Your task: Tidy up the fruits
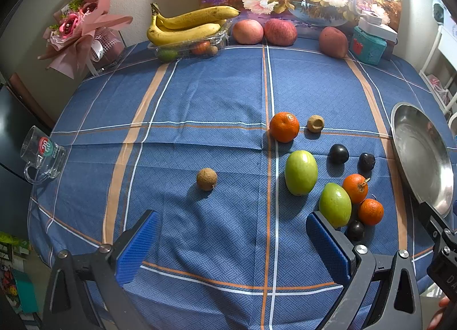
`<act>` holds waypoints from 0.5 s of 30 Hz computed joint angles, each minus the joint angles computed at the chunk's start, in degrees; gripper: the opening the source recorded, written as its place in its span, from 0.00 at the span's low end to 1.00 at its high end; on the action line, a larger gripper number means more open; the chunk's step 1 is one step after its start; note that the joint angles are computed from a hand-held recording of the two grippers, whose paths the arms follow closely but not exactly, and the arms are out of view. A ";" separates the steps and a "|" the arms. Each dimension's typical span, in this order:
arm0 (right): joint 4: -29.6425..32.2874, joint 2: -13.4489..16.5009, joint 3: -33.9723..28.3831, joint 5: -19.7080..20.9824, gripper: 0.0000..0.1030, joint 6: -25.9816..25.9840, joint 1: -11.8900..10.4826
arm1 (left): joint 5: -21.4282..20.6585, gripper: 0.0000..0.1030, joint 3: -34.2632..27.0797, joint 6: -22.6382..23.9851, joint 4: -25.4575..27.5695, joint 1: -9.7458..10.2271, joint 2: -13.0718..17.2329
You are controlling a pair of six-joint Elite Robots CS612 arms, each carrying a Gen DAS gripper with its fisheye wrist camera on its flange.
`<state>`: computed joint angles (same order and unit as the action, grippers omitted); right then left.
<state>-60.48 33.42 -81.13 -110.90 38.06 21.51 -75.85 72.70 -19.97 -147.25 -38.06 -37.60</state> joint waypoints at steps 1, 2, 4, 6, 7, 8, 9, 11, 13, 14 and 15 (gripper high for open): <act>0.00 0.00 0.02 0.01 0.95 0.01 0.00 | -0.02 1.00 -0.06 0.01 0.04 0.02 0.02; 0.00 0.00 0.02 0.01 0.95 0.01 0.00 | -0.02 1.00 -0.06 0.01 0.04 0.02 0.02; -0.03 0.00 0.05 0.01 0.95 0.06 0.01 | 0.01 1.00 -0.08 0.00 0.04 0.01 0.03; -0.05 0.00 0.08 0.02 0.95 0.05 0.02 | -0.01 1.00 -0.10 0.01 0.05 0.02 0.04; -0.05 0.01 0.09 0.03 0.95 0.05 0.02 | -0.02 1.00 -0.12 0.02 0.07 0.02 0.04; -0.05 0.01 0.09 0.03 0.95 0.05 0.02 | 0.03 1.00 -0.13 -0.03 0.04 0.01 0.06; -0.06 0.02 0.08 0.04 0.95 0.03 0.02 | 0.03 1.00 -0.13 -0.03 0.04 0.01 0.06; -0.07 0.04 0.08 0.03 0.95 0.02 0.02 | -0.01 1.00 -0.14 -0.04 0.06 0.01 0.07; -0.10 0.07 0.08 0.06 0.95 0.06 0.02 | 0.00 1.00 -0.17 -0.05 0.05 0.01 0.08; -0.10 0.06 0.10 0.08 0.95 0.06 0.02 | -0.03 1.00 -0.08 -0.04 -0.13 0.01 0.05; -0.11 0.08 0.09 0.12 0.95 0.07 0.02 | -0.21 1.00 0.08 -0.02 -0.38 0.04 0.00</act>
